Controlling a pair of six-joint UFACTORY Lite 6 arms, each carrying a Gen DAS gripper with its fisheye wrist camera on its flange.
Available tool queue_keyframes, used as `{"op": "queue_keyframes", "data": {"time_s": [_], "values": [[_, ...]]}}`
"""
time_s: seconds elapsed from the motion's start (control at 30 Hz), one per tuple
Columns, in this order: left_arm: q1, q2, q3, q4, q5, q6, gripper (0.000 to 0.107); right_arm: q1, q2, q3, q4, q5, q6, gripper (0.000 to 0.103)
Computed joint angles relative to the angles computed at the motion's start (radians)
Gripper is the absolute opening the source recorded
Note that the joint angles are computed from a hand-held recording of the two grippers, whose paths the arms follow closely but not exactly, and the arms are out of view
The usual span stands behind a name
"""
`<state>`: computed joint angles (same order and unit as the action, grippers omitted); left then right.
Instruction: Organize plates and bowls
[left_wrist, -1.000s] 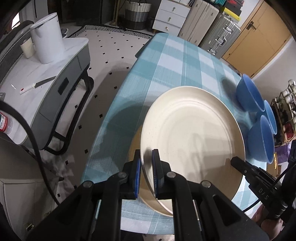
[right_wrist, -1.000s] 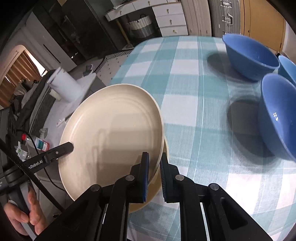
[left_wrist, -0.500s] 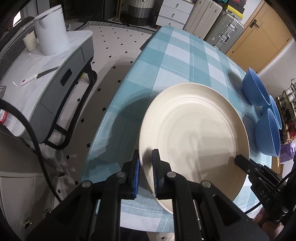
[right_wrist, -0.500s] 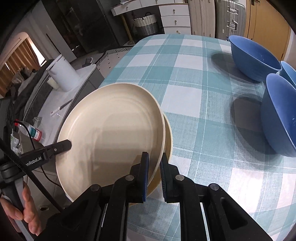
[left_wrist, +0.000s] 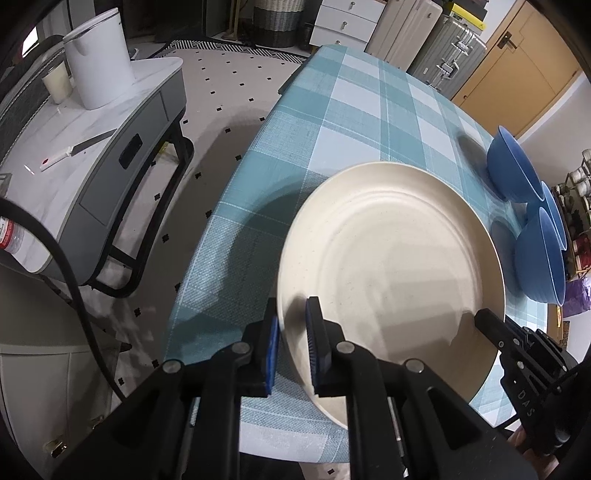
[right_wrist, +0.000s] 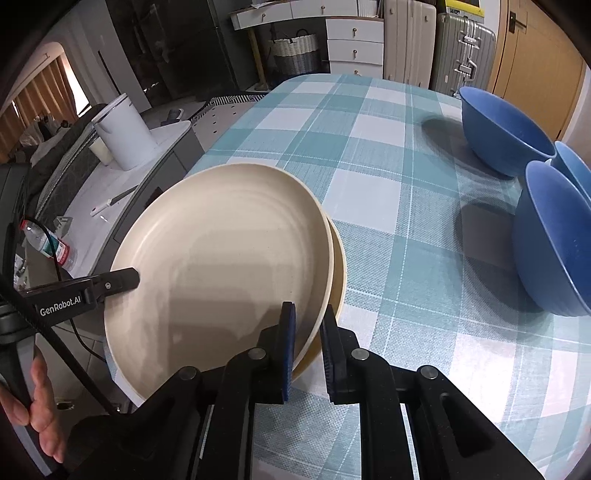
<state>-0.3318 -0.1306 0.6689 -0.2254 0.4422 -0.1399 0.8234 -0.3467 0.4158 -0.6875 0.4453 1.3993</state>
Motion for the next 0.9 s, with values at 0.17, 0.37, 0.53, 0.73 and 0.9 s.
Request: {"op": "queue_keyframes", "data": {"time_s": [0.17, 0.37, 0.53, 0.73, 0.9], "values": [[0.000, 0.017, -0.002, -0.019, -0.015, 0.017, 0.011, 0.093, 0.070, 0.051, -0.087, 0.111, 0.080, 0.015], [-0.008, 0.027, -0.002, -0.011, -0.025, 0.005, 0.011, 0.139, 0.140, 0.078, -0.160, 0.170, 0.157, 0.017], [-0.006, 0.023, -0.008, -0.014, -0.035, 0.007, 0.011, 0.208, 0.220, 0.108, -0.236, 0.246, 0.238, 0.019], [-0.020, 0.024, -0.003, 0.027, -0.030, -0.036, 0.011, 0.192, 0.232, 0.087, -0.240, 0.217, 0.238, 0.021], [-0.021, 0.032, 0.006, 0.032, -0.026, -0.047, 0.011, 0.222, 0.248, 0.084, -0.270, 0.224, 0.255, 0.030]]}}
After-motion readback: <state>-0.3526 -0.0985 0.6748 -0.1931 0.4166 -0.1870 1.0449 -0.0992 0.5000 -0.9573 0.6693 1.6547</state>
